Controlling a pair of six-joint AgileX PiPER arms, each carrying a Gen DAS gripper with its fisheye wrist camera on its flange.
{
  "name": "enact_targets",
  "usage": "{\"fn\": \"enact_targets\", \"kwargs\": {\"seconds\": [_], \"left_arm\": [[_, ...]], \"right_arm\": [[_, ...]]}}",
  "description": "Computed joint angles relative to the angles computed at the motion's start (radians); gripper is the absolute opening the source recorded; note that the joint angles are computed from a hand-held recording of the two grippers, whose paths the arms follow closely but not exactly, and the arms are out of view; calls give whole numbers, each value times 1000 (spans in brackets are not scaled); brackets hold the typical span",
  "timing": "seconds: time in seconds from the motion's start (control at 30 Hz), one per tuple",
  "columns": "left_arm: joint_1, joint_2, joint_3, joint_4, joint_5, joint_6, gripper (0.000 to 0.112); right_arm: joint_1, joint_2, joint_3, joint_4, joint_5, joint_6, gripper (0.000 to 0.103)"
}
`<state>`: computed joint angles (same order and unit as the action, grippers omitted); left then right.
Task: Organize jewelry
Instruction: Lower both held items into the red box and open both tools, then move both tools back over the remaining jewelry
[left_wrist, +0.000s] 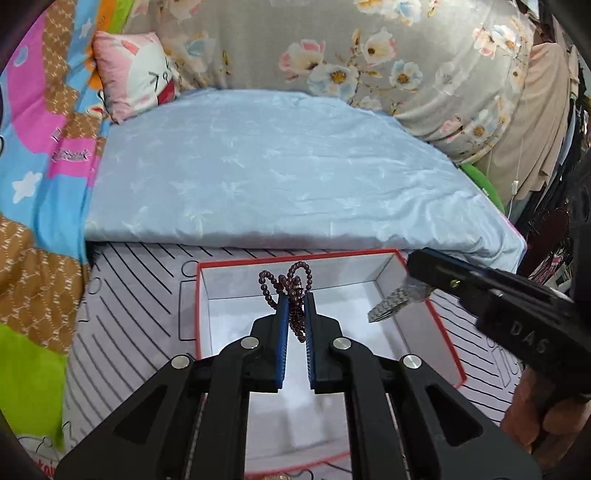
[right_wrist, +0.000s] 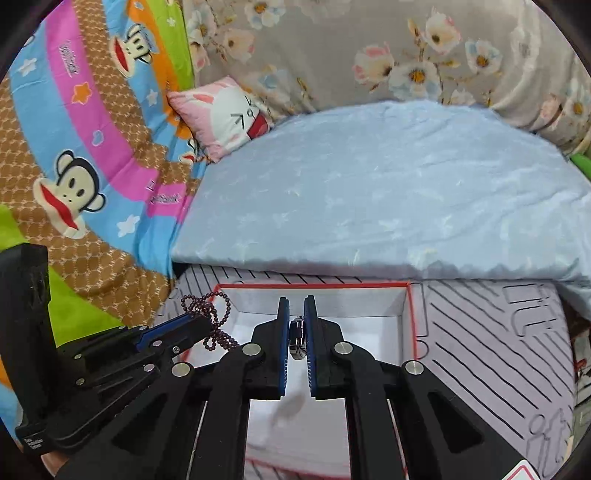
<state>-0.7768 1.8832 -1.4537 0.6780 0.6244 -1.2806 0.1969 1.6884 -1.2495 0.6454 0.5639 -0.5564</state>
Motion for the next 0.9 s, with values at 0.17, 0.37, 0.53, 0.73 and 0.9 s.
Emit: {"fn": "enact_targets", "kwargs": {"seconds": [0.17,0.37,0.53,0.73,0.9], "left_arm": [[50,104,-78,-87,-6,112,8],[49,144,-109,5,47,16,58],[2,88,-57,126,102,-94,62],[-110,31,-8,203,221,-178,62],[-213,-12,23,218,312,-236,62]], "right_arm": [[15,147,-86,-70,-5,52,8],[25,151,-81,-290,-98,234,16],[-22,5,46,-234,-138,173,33],[-50,-222,249,-181,-146,105,42],[-28,-397,410,-266,-151,194,44]]}}
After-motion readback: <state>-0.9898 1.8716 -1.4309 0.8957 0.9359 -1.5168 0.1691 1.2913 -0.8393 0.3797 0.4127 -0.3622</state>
